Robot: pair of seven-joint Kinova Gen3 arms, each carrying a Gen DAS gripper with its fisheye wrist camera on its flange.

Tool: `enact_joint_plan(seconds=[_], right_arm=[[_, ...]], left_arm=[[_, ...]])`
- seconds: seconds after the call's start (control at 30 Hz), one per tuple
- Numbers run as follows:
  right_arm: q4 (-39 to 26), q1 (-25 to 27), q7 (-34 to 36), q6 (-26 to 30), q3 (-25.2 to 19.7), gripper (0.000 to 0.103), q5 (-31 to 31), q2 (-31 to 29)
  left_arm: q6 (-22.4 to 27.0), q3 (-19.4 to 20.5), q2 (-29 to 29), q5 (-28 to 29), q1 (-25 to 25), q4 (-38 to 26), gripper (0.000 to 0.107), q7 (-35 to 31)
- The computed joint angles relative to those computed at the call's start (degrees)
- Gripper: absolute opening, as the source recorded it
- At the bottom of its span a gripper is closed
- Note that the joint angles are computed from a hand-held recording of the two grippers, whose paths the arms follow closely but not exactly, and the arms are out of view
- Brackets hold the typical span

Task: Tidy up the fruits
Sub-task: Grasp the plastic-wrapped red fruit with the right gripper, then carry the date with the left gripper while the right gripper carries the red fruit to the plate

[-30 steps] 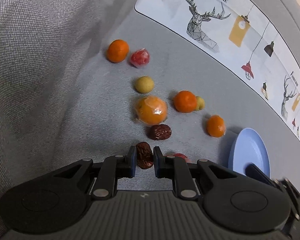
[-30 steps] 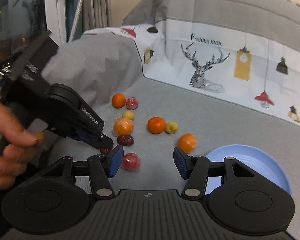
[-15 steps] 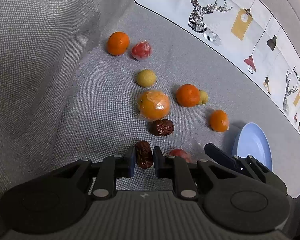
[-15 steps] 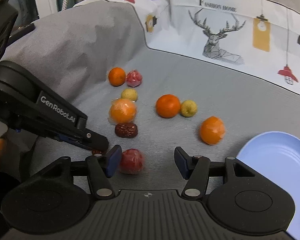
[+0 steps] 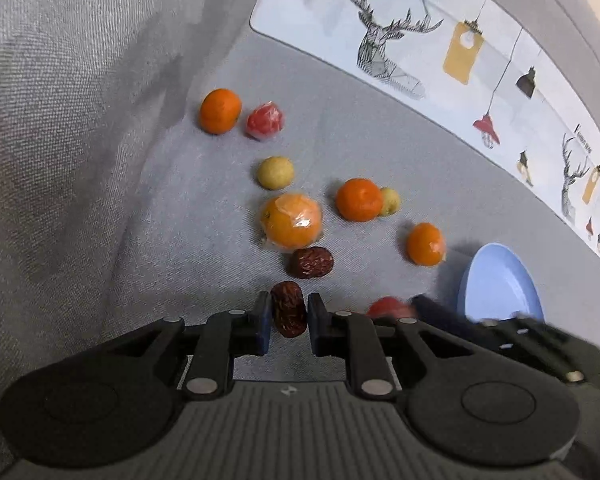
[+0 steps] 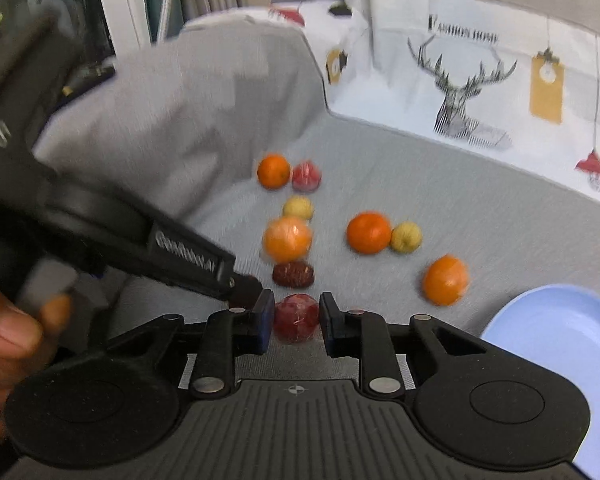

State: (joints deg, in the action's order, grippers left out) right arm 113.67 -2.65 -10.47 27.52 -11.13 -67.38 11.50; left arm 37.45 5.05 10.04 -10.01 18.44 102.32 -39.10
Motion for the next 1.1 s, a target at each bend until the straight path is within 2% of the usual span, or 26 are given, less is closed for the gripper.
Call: enact_joint_plan(seconds=[0.07,0.17,0.27,0.4,0.53,0.6,0.67,0.77,0.83,0.9,0.97,1.03,1.1], right_arm=[[-0.1,1.0,0.3,1.7,0.9,0.026,0.5,-2.1],[-0.5,2.8,1.0,5.4,3.4,0.026,0.2,-4.6],[-0.9,5.1,3.4,10.0,7.0,0.026,-0.5,-6.5],[0.4,8.8,8.8,14.5,11.7,0.026,-3.1,-8.7],[3.5,12.1,11.4,15.8,15.5,0.026,-7.6,-8.4],[4.3,13.5,10.9,15.7,16.3,0.026,-9.8,-7.1],[5.7,14.8,13.7,16.0,16.3,0.025,-13.4,-6.3],[6.7,16.4,16.1,16.8,16.5,0.025,-15.9,-4.2],[7.0,16.7,16.1,15.8,16.3,0.025,-15.6,-3.1],[6.6,16.7,15.2,14.7,15.8,0.025,-15.2,-2.3],[6.5,17.1,15.9,14.6,15.3,0.025,-15.8,-2.1],[6.5,17.3,16.1,14.4,15.1,0.025,-16.1,-2.0],[6.7,17.0,16.5,13.3,14.8,0.025,-16.6,-2.2]], left_arm=[[-0.1,-2.4,-0.1,-1.8,3.3,-0.1,0.02,1.7],[-0.4,-9.0,-0.1,-3.2,10.7,-0.3,0.02,1.9],[-1.0,-11.0,-0.2,-4.9,13.7,-0.3,0.02,2.3],[-2.0,-10.9,-0.5,-7.6,14.8,0.3,0.02,3.8],[-3.6,-10.2,-0.9,-9.7,14.8,1.2,0.02,5.1],[-4.3,-10.7,-1.0,-10.9,15.8,1.5,0.02,6.0],[-4.9,-10.7,-1.2,-12.6,16.5,1.9,0.02,6.6],[-5.2,-10.9,-1.6,-17.8,18.7,2.4,0.02,11.0],[-5.4,-8.5,-1.7,-21.4,18.0,2.7,0.02,14.4],[-5.4,-3.7,-1.6,-23.7,14.9,2.7,0.02,17.4],[-5.5,-1.8,-1.0,-27.2,15.5,2.4,0.02,20.6],[-7.8,-3.9,-0.4,-31.1,19.5,3.1,0.02,25.2],[-12.5,-8.7,-0.1,-32.5,24.8,4.6,0.02,29.8]])
